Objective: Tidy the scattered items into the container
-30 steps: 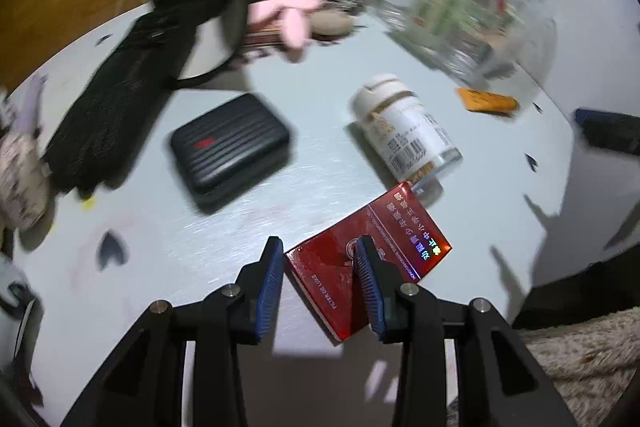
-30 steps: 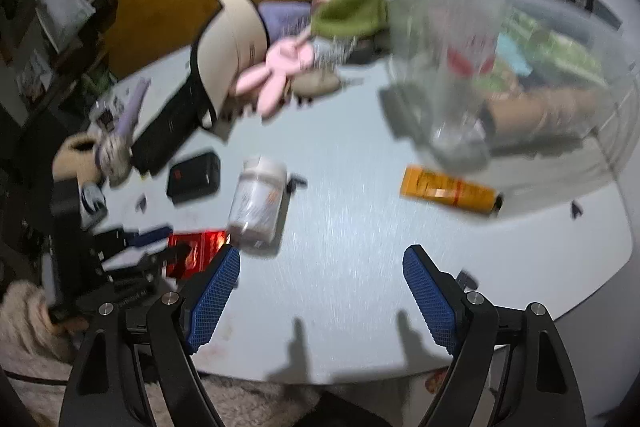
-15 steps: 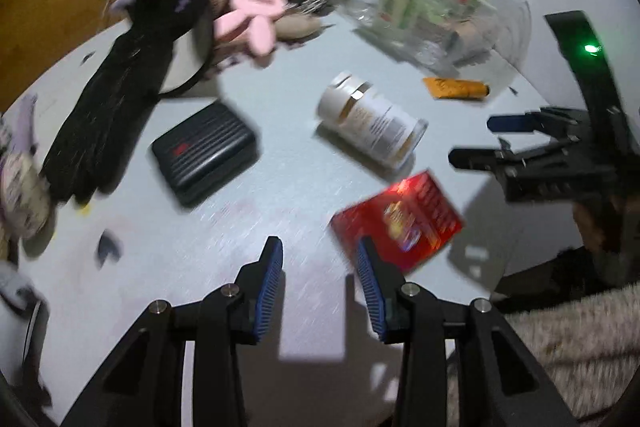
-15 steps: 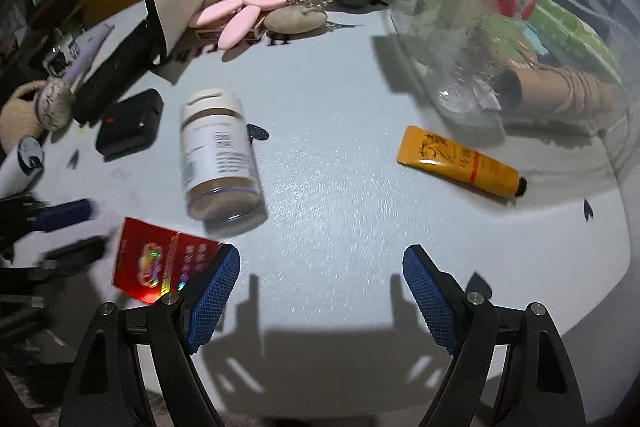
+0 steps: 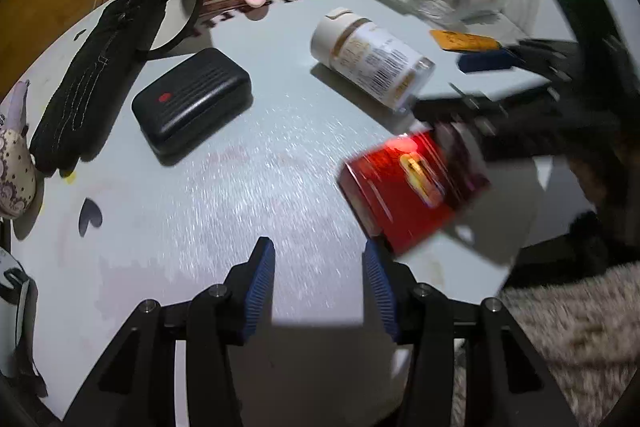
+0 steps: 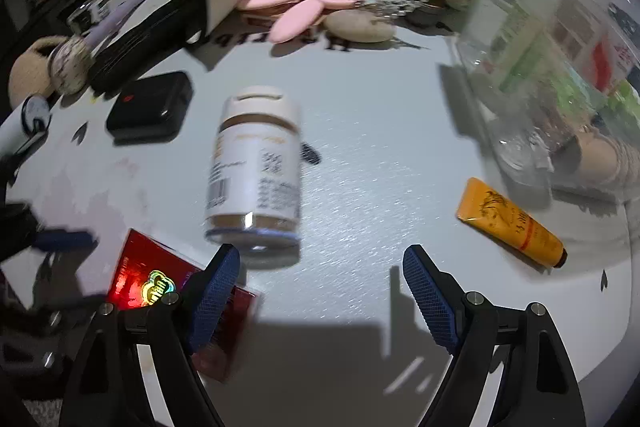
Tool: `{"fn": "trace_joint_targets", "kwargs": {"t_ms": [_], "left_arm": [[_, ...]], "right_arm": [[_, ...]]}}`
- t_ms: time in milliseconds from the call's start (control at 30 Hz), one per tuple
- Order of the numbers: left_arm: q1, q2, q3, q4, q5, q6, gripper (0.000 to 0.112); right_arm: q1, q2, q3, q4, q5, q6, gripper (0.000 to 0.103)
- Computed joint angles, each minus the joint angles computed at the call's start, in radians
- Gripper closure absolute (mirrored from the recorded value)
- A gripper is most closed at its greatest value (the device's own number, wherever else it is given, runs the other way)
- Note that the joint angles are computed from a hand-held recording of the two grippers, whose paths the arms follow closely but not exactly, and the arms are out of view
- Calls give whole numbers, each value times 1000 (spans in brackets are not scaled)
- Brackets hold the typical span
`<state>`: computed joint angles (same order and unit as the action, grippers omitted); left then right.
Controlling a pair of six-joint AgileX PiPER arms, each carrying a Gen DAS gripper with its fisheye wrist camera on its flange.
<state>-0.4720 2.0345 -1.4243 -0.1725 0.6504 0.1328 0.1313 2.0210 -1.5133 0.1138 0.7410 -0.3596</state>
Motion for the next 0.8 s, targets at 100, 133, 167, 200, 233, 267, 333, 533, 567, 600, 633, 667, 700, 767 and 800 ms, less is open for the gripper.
{"fn": "trace_joint_targets", "kwargs": {"t_ms": [100, 133, 167, 200, 233, 267, 333, 533, 567, 600, 633, 667, 700, 767, 800], "left_arm": [[1, 21, -33, 1, -3, -6, 65], [2, 31, -49, 1, 0, -4, 65], [3, 38, -59, 2, 1, -4, 65], [3, 46, -72, 2, 4, -5, 65], [6, 54, -86, -7, 8, -1, 65], [9, 59, -94, -18, 12, 5, 65], [13, 72, -120, -39, 25, 12, 65], [37, 37, -101, -79, 55, 29, 65], [46, 19, -85, -97, 58, 43, 65], [56, 2, -70, -123, 66, 64, 65], [70, -15, -58, -160, 87, 100, 65], [80, -29, -49, -189, 111, 131, 65], [82, -43, -36, -197, 123, 148, 65], [72, -66, -10, -172, 132, 153, 65], [65, -73, 3, -159, 131, 157, 65]], "right_arm": [[9, -31, 54, -5, -9, -13, 19], [11, -39, 70, -3, -10, -16, 19], [11, -49, 87, 1, -11, -18, 19], [12, -59, 105, 5, -11, -20, 19], [11, -66, 117, 11, -9, -24, 19], [11, -74, 131, 19, -8, -28, 19], [11, -89, 157, 25, -13, -27, 19], [-65, -114, 150, 125, 27, 4, 19], [-93, -114, 139, 177, 54, -9, 19], [-120, -114, 127, 228, 83, -23, 19], [-133, -115, 122, 252, 98, -29, 19], [-141, -117, 115, 263, 110, -36, 19], [-143, -120, 112, 265, 115, -48, 19], [-131, -121, 111, 247, 115, -64, 19], [-116, -119, 112, 223, 106, -64, 19]]}}
